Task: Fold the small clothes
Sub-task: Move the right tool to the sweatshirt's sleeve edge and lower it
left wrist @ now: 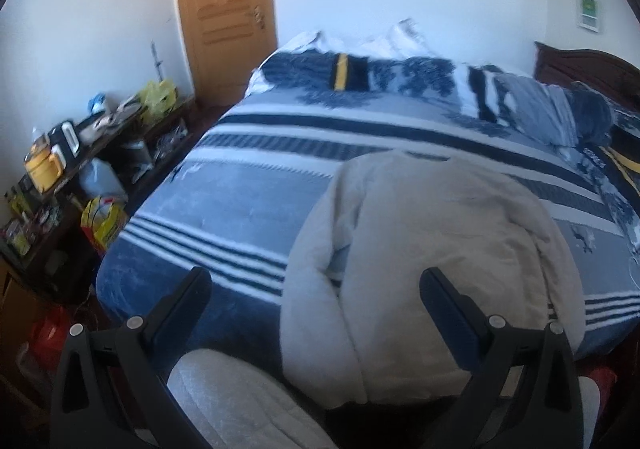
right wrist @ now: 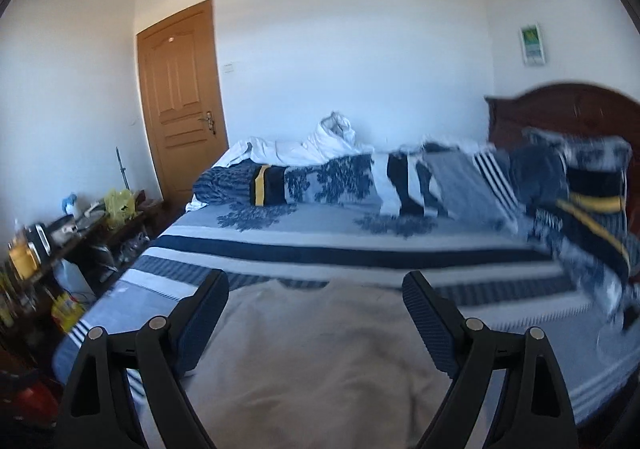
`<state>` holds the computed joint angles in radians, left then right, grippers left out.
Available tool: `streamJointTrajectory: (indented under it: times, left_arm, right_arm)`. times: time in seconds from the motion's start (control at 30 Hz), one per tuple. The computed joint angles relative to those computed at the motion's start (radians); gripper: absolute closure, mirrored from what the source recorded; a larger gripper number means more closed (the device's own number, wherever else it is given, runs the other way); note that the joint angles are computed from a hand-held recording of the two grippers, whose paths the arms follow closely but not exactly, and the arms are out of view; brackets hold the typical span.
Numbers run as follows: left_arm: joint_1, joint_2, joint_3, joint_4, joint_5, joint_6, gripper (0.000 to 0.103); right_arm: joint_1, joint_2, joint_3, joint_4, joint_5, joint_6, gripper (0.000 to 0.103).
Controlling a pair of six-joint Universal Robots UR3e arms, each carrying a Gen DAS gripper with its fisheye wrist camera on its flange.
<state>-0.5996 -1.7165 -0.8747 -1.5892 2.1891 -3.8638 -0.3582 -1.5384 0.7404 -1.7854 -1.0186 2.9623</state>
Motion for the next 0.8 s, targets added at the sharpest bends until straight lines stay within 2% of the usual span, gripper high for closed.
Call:
streamJointTrajectory:
  times: [0.1,0.17,0.23,0.33,0.47,0.57,0.8]
  left_arm:
    - [0.037,0.054,-0.099,-0.002,-0.027,-0.027,0.0]
    - [0.036,0.092,-0.177,0.022,-0.009,-0.036,0.0]
    - [0.042,0.14,-0.268,0.055,0.004,-0.038,0.0]
    - [0.092,0.213,-0.404,0.107,-0.053,-0.04,0.0]
    - [0.173,0.291,-0.544,0.154,-0.137,-0.04,0.0]
    - [0.21,0.309,-0.592,0.191,-0.16,-0.02,0.0]
    - [0.292,0.34,-0.654,0.258,-0.197,0.041,0.0]
  right_arm:
    - [0.028,-0.155,0.219,0.013,0.011,-0.001,0.009]
    - [0.066,-0.243,0.379,-0.008,0.008,0.029,0.009]
    - [0.105,-0.292,0.497,-0.019,0.002,0.048,0.009]
    - [0.179,-0.317,0.657,-0.104,-0.026,0.086,0.009]
    - [0.313,-0.222,0.695,-0.186,-0.116,0.096,0.009]
    - [0.365,-0.159,0.689,-0.213,-0.099,0.077,0.009]
    - [0.548,0.008,0.554,-0.273,-0.287,0.143,0.009]
